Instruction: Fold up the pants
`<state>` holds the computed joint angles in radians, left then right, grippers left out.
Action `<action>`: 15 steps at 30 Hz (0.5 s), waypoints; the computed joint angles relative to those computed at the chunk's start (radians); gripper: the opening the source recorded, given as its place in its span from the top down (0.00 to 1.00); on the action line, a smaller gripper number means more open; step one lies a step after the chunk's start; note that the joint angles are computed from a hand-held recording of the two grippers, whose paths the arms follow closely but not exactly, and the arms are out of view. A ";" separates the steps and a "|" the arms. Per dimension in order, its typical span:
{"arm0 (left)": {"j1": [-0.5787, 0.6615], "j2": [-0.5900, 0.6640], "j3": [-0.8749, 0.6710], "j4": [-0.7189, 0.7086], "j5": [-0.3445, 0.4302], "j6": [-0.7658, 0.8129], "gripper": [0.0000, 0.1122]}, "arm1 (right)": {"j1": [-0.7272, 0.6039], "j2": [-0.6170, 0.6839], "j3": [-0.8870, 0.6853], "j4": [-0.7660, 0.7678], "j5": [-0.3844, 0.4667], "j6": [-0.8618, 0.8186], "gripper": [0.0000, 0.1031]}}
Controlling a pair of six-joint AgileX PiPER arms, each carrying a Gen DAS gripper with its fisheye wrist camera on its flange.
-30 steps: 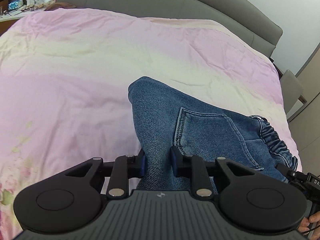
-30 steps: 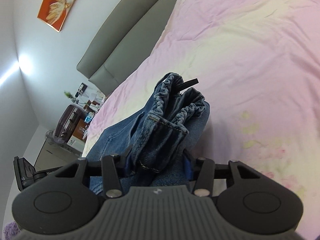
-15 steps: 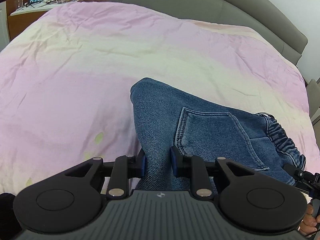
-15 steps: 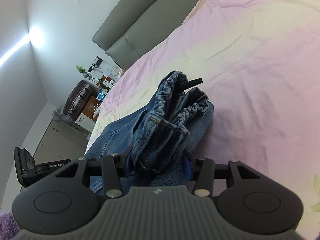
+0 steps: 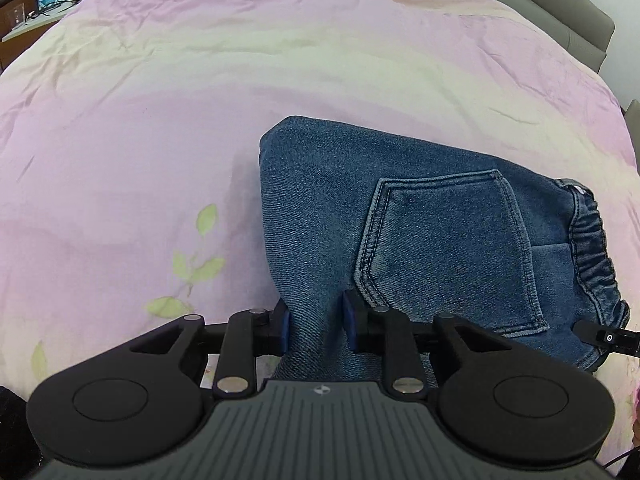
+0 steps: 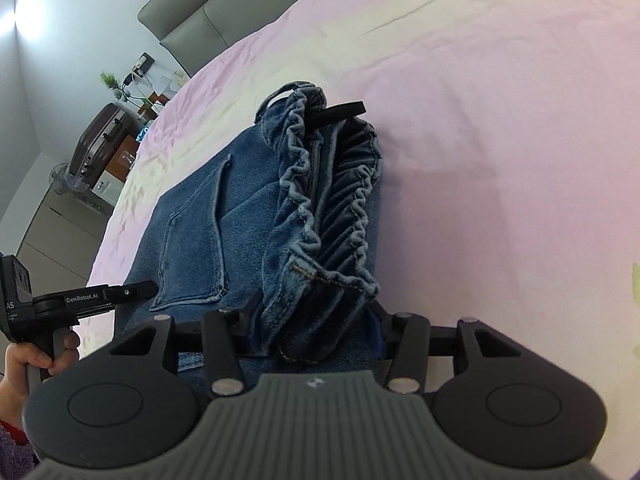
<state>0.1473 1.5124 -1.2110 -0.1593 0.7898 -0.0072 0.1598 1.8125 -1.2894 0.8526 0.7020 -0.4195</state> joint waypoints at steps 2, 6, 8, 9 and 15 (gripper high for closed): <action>-0.012 0.000 0.006 0.026 -0.007 -0.019 0.73 | 0.005 0.008 -0.003 -0.024 -0.005 0.017 0.56; -0.021 0.003 -0.014 0.044 0.010 -0.071 0.71 | -0.010 0.035 -0.022 -0.014 0.020 0.020 0.54; -0.026 -0.007 -0.017 0.061 0.015 -0.115 0.67 | -0.016 0.038 -0.041 -0.029 0.039 0.054 0.51; -0.031 -0.017 -0.019 0.079 0.020 -0.136 0.64 | -0.030 0.022 -0.026 -0.033 0.049 0.053 0.47; -0.079 -0.152 0.026 0.205 0.061 -0.201 0.63 | -0.053 -0.055 -0.016 -0.116 0.072 0.037 0.29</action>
<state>0.0683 1.3608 -1.1849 0.0459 0.8509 -0.2083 0.1066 1.7577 -1.3055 0.7362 0.7739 -0.3829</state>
